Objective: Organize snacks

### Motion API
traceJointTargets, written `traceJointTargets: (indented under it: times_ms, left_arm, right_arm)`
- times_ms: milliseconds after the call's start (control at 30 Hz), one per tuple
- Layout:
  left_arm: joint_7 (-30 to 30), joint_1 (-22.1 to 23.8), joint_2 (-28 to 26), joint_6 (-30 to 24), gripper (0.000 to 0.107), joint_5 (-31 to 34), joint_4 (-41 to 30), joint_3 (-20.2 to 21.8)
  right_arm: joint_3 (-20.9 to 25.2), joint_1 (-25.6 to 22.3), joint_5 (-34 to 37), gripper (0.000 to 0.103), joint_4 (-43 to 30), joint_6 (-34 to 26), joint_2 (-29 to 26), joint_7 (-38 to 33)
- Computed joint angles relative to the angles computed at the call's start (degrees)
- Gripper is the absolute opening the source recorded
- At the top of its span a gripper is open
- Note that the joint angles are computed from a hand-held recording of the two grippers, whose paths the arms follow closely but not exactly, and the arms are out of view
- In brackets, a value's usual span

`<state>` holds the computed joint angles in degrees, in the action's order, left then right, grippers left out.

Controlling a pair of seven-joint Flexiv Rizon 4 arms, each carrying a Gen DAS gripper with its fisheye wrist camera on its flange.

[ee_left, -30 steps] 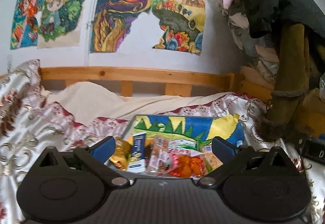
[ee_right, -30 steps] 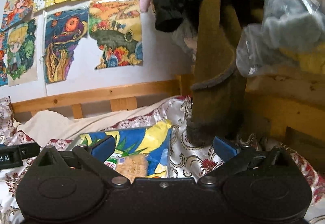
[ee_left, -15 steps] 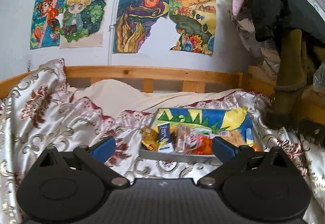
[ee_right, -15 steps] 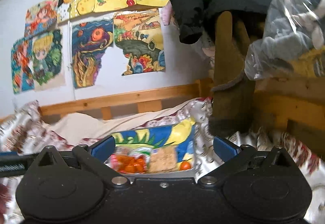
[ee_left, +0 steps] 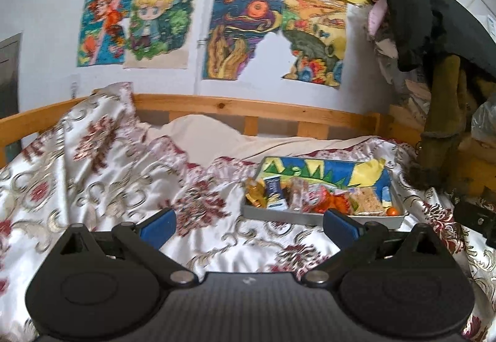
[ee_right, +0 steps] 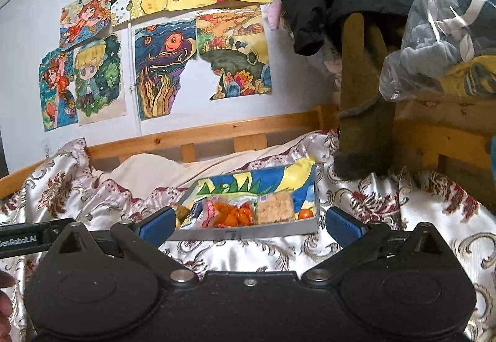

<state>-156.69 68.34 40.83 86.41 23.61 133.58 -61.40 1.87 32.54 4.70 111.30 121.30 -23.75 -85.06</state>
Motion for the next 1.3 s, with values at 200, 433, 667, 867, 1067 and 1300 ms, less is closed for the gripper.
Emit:
traceJointTargets:
  times_ms: [200, 433, 667, 867, 1067, 1300]
  left_arm:
    - [1.4, -6.6, 0.2, -4.6, 0.103, 0.9, 2.3, 4.5]
    - [-1.4, -10.8, -0.4, -7.4, 0.103, 3.5, 3.1, 7.8]
    - [-4.1, -14.3, -2.5, -10.1, 0.103, 7.0, 2.9, 10.0]
    - [-5.7, -17.1, -5.2, -13.2, 0.103, 10.8, 1.5, 10.9]
    - [-8.2, -19.6, -7.8, -15.5, 0.103, 14.5, 0.1, 12.4]
    - [-11.3, -22.6, -10.6, -18.2, 0.103, 19.2, -1.5, 14.2]
  right_arm:
    - [1.2, -0.9, -0.7, 0.102, 3.0, 0.1, 1.7, 0.2]
    - [0.7, 0.6, 0.1, 0.102, 5.4, -1.0, 3.4, -1.9]
    - [1.1, 0.5, -0.1, 0.102, 6.5, -2.9, 4.4, -2.3]
    - [0.8, 0.3, -2.6, 0.102, 6.8, -8.2, 5.2, -0.8]
    - [-2.3, 2.9, -3.0, 0.102, 6.9, -11.0, 5.6, 0.3]
    - [-3.7, 3.9, -4.2, 0.102, 7.1, -11.7, 5.6, 1.2]
